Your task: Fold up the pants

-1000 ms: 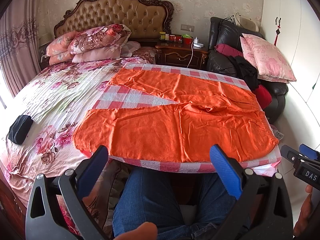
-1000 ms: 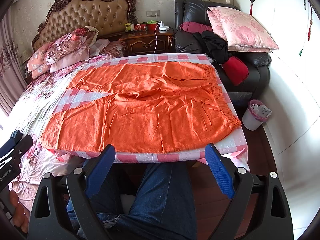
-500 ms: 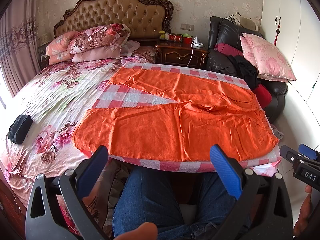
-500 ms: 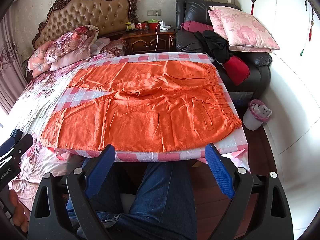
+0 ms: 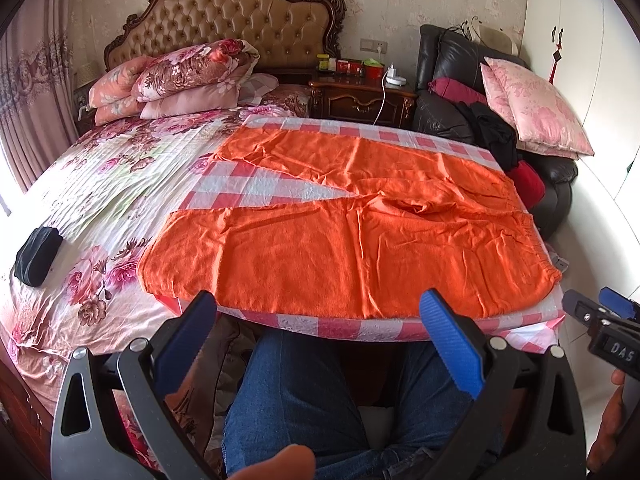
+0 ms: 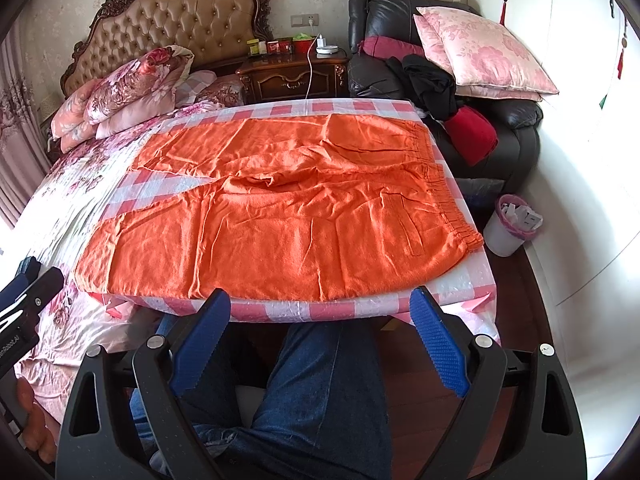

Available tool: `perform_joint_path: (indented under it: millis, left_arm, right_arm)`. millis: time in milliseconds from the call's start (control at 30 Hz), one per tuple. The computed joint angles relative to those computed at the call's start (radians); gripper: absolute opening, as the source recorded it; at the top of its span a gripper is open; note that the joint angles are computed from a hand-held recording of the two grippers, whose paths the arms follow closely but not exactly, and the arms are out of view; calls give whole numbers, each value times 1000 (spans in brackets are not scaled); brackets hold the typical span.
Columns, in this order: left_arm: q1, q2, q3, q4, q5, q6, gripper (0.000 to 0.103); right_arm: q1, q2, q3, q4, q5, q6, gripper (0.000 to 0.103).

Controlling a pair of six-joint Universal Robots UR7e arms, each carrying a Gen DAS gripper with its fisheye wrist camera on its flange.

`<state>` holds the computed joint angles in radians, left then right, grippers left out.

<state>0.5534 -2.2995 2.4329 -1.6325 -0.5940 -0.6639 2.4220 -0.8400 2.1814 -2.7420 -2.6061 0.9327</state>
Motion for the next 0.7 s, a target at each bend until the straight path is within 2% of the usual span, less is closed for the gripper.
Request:
perform_joint_path:
  millis: [133, 200, 267, 333, 367, 400, 433, 467, 533, 600, 633, 700]
  left_arm:
    - [129, 123, 33, -284, -37, 181, 102]
    - [216, 237, 34, -460, -64, 293, 102]
    - [287, 340, 24, -600, -99, 384, 102]
    - [353, 449, 9, -738, -131, 473, 102]
    - [380, 495, -1, -786, -146, 506, 101]
    - [411, 544, -17, -835, -169, 538, 101]
    - [433, 575, -28, -872, -187, 559, 101]
    - [455, 604, -40, -903, -205, 578, 101]
    - [493, 646, -58, -942, -235, 604, 101]
    - [528, 672, -79, -947, -258, 618, 101]
    - [542, 679, -89, -942, -264, 622, 101]
    - [572, 703, -118, -947, -265, 628, 101]
  right_arm:
    - [-103, 0, 49, -235, 26, -206, 88]
    - [-178, -11, 51, -322, 35, -327, 87]
    - [-291, -34, 36, -411, 58, -493, 88]
    - [-397, -61, -7, -392, 79, -582, 88]
    - [-458, -81, -35, -360, 117, -616, 88]
    - [-539, -111, -80, -292, 185, -635, 88]
    - [-588, -122, -122, -242, 211, -641, 88]
    - [-630, -120, -181, -195, 202, -651, 88]
    - [-665, -86, -280, -144, 157, -722, 88]
    - [-684, -6, -407, -129, 68, -871, 88]
    - [-697, 27, -468, -98, 56, -928, 88]
    - [-728, 60, -555, -28, 99, -987, 88]
